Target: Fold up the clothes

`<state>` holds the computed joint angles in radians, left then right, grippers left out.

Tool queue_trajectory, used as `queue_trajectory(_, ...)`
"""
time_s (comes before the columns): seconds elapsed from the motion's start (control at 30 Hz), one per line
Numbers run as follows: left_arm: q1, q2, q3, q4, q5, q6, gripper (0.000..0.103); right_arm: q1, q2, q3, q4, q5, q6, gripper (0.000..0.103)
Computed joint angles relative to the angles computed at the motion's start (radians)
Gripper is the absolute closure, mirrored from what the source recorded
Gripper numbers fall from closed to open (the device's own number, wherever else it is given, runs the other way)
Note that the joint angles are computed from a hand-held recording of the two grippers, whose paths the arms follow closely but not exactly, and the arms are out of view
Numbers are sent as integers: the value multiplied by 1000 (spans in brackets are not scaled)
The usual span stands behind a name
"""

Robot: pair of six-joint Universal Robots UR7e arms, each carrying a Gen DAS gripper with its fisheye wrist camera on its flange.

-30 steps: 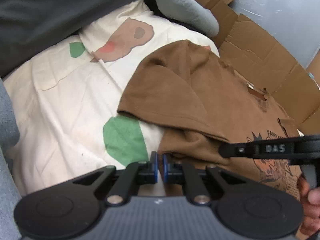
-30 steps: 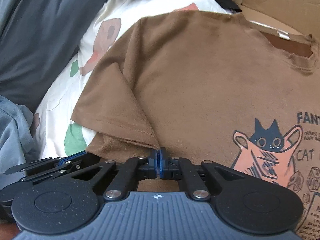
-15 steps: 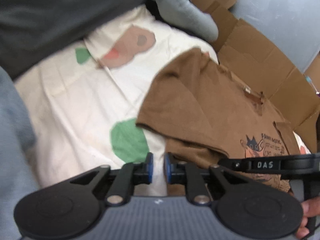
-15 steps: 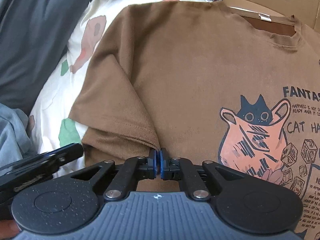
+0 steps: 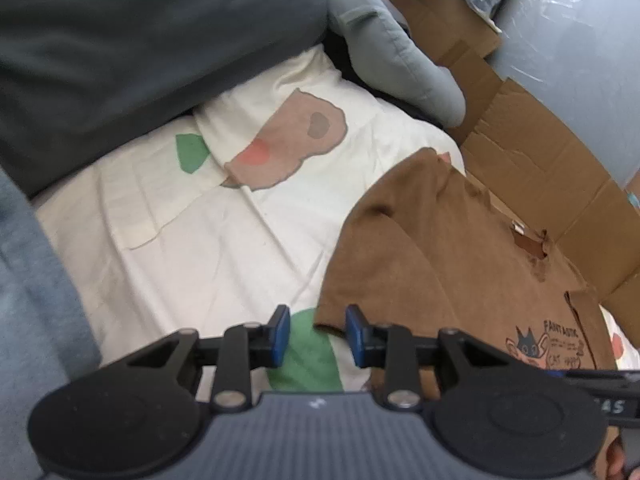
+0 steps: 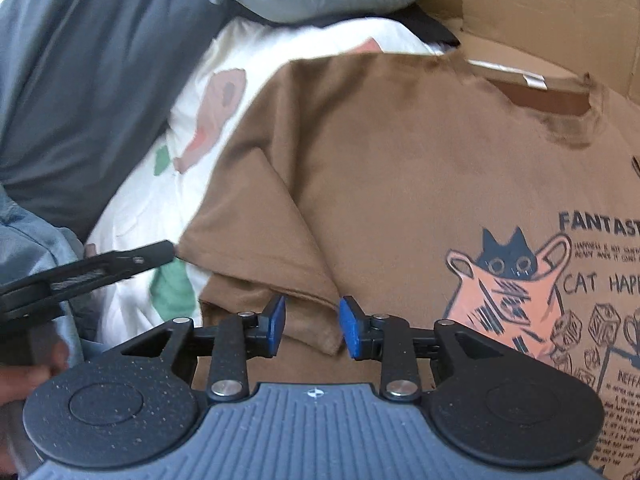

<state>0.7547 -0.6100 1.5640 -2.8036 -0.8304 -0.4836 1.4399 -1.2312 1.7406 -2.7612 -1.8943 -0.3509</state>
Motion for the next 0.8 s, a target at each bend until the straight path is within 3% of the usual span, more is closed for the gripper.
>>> queue_trajectory(0.17,16,18,-14,-16,-28,-7,74,-1,9,1,-32,48,-59,67)
queue_trajectory(0.23,24,27,-25,-13,-32,-27,80,-3,19,1,-49,68,-68,67)
queue_trajectory(0.3,30,27,-34,-9,-54,-46,94,-7,30,-2,-54,89,-62,67)
queue_trajectory(0.33,33,26,-38,-6,-68,-51,96,-9,36,-5,-52,100,-57,67)
queue_trajectory(0.47,32,10,-38,-3,-89,-99,99,-6,64,-28,-44,135,-83,67)
queue_trajectory(0.8,29,-5,-86,-12,-195,-116,99,30,112,-85,-17,148,-216,53)
